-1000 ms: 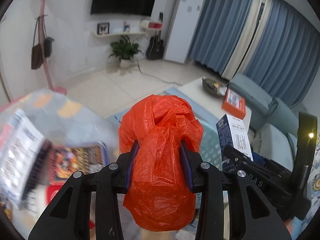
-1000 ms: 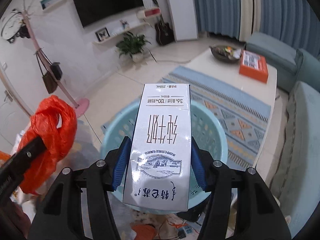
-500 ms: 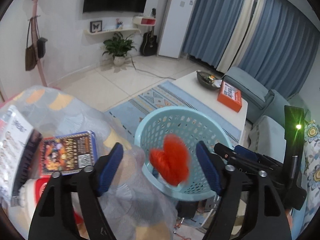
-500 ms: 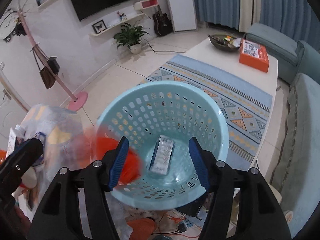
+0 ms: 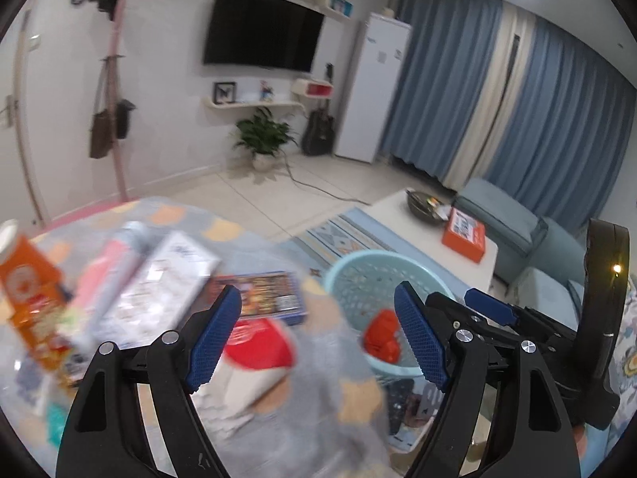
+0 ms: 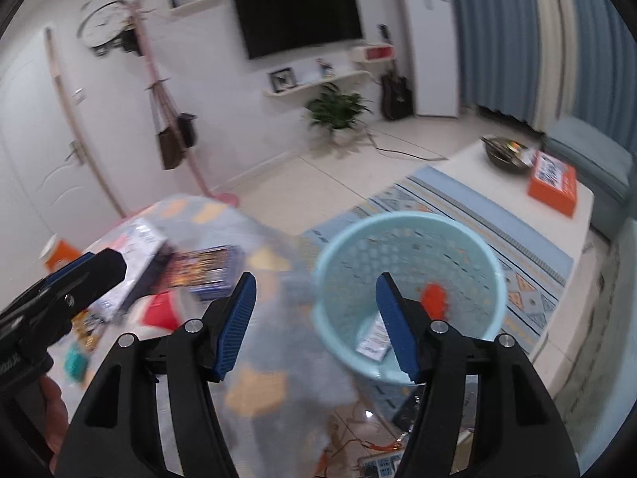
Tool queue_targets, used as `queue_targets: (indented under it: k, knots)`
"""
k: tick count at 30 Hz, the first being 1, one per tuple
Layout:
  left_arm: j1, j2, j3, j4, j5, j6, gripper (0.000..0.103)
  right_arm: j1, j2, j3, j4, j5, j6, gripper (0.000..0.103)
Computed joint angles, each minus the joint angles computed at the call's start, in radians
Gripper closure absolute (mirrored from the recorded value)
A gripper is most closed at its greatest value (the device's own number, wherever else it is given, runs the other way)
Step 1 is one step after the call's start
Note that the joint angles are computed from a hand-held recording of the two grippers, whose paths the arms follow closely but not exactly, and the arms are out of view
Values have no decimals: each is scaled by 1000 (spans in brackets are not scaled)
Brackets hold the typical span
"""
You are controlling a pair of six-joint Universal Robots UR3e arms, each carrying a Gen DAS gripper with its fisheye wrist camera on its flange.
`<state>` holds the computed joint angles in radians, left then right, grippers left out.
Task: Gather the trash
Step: 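Carry both items over the blue basket and open both grippers to drop them, then grasp the clear plastic bottle with the left gripper and lift it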
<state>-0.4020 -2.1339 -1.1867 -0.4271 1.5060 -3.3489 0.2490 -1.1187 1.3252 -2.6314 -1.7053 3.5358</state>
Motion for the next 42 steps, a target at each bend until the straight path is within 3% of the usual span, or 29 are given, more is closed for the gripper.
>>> queue_targets:
  k: [11, 16, 20, 24, 28, 37, 42]
  knots:
    - [274, 483, -618, 154, -46, 5, 26, 187, 179, -329, 123, -31, -34, 44]
    - [486, 677, -821, 140, -122, 34, 25, 241, 271, -483, 186, -32, -56, 44]
    - [657, 760, -896, 59, -201, 86, 25, 271, 373, -666, 281, -33, -71, 44]
    - [754, 741, -913, 31, -253, 155, 25, 289, 454, -805, 359, -27, -73, 44]
    - [767, 655, -854, -20, -327, 230, 25, 300, 525, -928, 431, -29, -74, 44]
    - [644, 442, -684, -74, -230, 254, 25, 268, 447, -716, 340, 66, -35, 41]
    - [629, 367, -630, -94, -225, 251, 35, 269, 447, -687, 336, 67, -17, 38]
